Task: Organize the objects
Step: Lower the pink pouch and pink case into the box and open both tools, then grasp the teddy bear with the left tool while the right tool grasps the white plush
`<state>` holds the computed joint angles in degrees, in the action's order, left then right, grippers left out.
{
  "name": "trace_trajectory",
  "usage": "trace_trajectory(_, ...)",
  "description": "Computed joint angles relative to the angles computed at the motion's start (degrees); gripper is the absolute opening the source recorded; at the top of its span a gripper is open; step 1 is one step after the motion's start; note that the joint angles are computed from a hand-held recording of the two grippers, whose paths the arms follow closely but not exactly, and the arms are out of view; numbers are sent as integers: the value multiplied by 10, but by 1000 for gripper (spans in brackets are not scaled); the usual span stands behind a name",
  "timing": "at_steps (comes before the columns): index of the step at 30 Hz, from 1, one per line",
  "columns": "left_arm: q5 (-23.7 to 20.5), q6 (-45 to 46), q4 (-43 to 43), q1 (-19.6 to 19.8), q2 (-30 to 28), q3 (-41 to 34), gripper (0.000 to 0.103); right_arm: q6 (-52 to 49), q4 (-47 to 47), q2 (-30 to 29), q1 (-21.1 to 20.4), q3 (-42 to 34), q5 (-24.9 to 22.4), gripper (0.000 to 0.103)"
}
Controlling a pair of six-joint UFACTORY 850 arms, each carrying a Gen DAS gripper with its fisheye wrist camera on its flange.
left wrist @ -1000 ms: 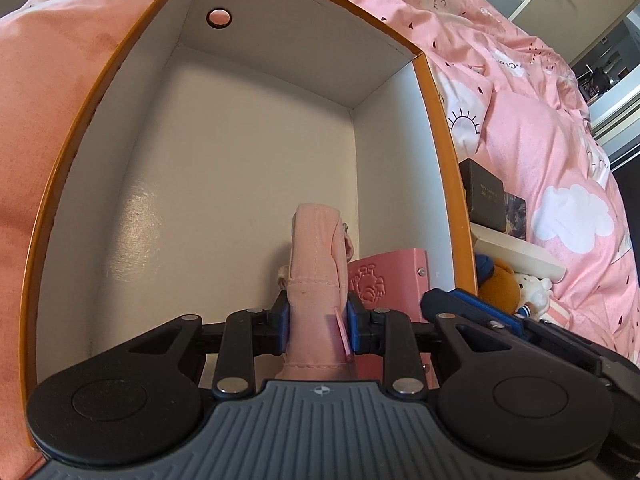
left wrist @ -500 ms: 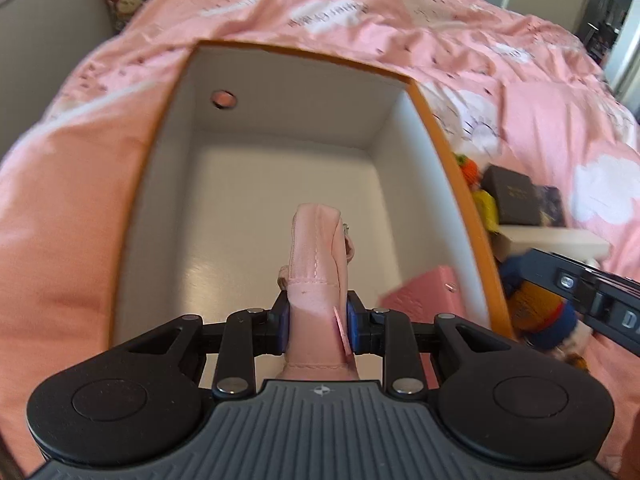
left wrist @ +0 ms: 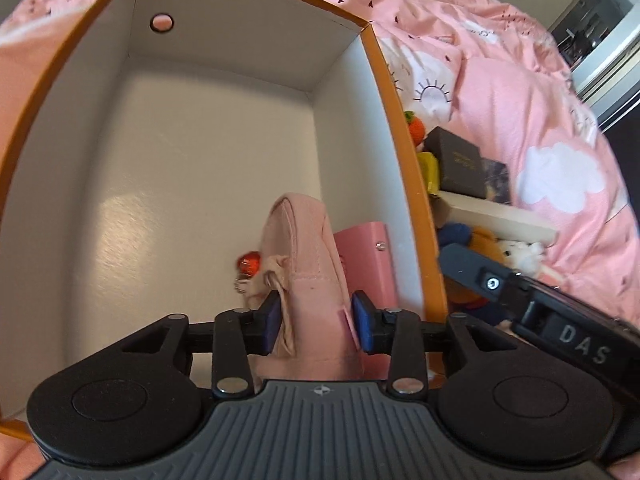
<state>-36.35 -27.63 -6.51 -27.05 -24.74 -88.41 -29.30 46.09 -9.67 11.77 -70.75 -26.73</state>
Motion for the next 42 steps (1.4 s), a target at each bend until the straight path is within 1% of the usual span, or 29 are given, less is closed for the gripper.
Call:
trace_trajectory(3,9,23,-31,5,9,9,53,-3,11,1,-3,2,-5,30)
trace_trajectory(7,17,27,-35,7,20,17,52,1,15,1,-6,2,-8,30)
trace_trajectory(8,18,33,-39,8,22,17,48,0,17,0,-7,2,-10,30)
trace_trajectory(9,13,37,-36,7,20,14,33,0,18,0,-8,1,-10,30)
trace_trajectory(10,8,44,-35,6,16,10,29,1,18,0,-8,1,-11,30)
trace_trajectory(13,4,59,-35,3,10,7,23,3,16,0,-8,1,-13,30)
trace_trajectory(17,3,56,-28,0,10,9,24,4,15,2,-11,3,-13,30)
trace_trajectory(19,8,39,-14,-2,14,11,28,-4,22,6,-14,7,-11,30)
trace_trajectory(20,13,30,-5,-3,17,14,28,-8,25,8,-16,8,-10,30)
trace_trajectory(23,22,-9,41,-8,25,16,31,-30,38,14,-25,11,-9,30)
trace_trajectory(24,28,-28,64,-12,28,18,32,-34,39,16,-29,12,-9,30)
trace_trajectory(26,41,-61,107,-19,35,19,32,-41,39,21,-37,17,-8,31)
trace_trajectory(28,59,-70,127,-27,43,17,32,-35,23,27,-44,22,-2,31)
trace_trajectory(30,74,-38,102,-31,44,9,32,-7,-21,33,-50,26,12,31)
trace_trajectory(33,84,63,0,-37,31,-15,32,41,-91,39,-59,30,32,28)
trace_trajectory(34,82,90,-30,-40,22,-25,32,65,-121,40,-63,30,39,26)
trace_trajectory(36,65,125,-73,-45,-1,-54,32,93,-158,42,-70,33,46,24)
trace_trajectory(38,52,146,-114,-48,-24,-75,32,114,-186,42,-80,35,49,20)
trace_trajectory(42,14,114,-135,-54,-71,-123,33,118,-209,39,-94,36,51,18)
